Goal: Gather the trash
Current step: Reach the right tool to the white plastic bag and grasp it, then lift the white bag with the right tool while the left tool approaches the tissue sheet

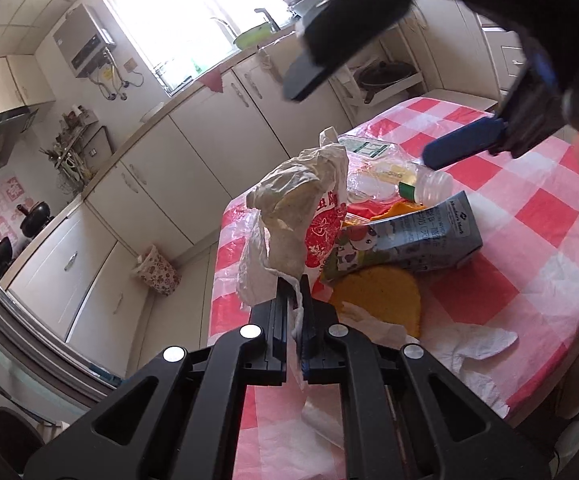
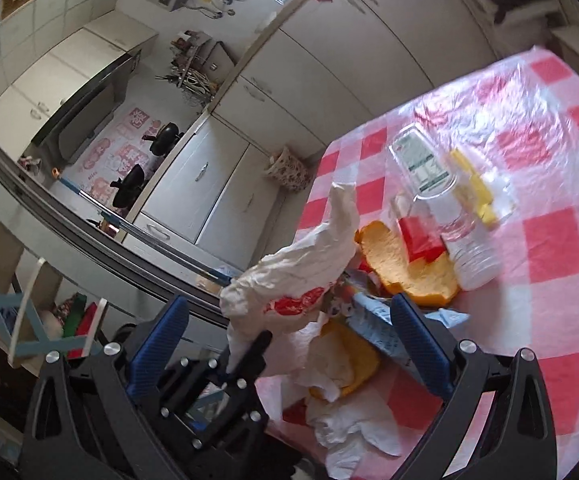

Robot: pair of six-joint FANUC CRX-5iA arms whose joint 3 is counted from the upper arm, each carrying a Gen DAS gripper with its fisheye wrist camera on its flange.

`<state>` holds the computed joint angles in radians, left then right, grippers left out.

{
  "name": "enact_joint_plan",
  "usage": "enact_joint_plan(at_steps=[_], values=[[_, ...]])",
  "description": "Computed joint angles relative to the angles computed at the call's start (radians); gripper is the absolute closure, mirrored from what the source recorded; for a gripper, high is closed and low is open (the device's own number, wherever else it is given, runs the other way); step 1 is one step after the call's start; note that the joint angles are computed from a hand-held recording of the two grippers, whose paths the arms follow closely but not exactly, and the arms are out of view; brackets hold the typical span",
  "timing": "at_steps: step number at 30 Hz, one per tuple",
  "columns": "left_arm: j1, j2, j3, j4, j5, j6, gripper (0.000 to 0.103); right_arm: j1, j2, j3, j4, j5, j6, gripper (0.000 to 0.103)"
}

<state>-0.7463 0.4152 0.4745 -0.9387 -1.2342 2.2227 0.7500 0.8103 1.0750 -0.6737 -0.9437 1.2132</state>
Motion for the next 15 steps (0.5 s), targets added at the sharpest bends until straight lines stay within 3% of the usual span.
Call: enact_joint_plan(at_steps=[2,4,5,6,7,8,10,11,15], values=[[-0.001,-0.007,-0.007,0.006,0.006,-0.004,0.098,-0.010,0.080,0.132,-0.049,-0.070,-0.018,0.006],[-0.003,-0.013,-0.013,0.007,0.007,-0.010,0.098,-0.022,0.173,0.292,-0.093,-0.165,-0.068,0.016],[-0.002,-0.019,-0.019,0.007,0.006,-0.012,0.097,-0.026,0.209,0.354,-0.112,-0.203,-0.092,0.039],[-0.003,-0.024,-0.023,0.002,0.002,-0.007,0.097,-0.027,0.220,0.373,-0.112,-0.216,-0.106,0.052],[-0.005,-0.026,-0.025,0.000,0.000,-0.001,0.097,-0.033,0.206,0.351,-0.126,-0.209,-0.097,0.058],[0.001,-0.038,-0.037,0.009,0.004,0.002,0.097,-0.037,0.173,0.287,-0.141,-0.180,-0.067,0.069],[0.012,-0.055,-0.057,0.024,0.007,0.018,0.097,-0.043,0.107,0.167,-0.142,-0.113,-0.027,0.073],[0.019,-0.061,-0.066,0.033,0.009,0.021,0.097,-0.043,0.081,0.120,-0.129,-0.087,-0.013,0.085],[0.048,-0.073,-0.080,0.068,0.003,0.025,0.097,-0.066,-0.002,-0.034,-0.170,0.016,0.068,0.086]])
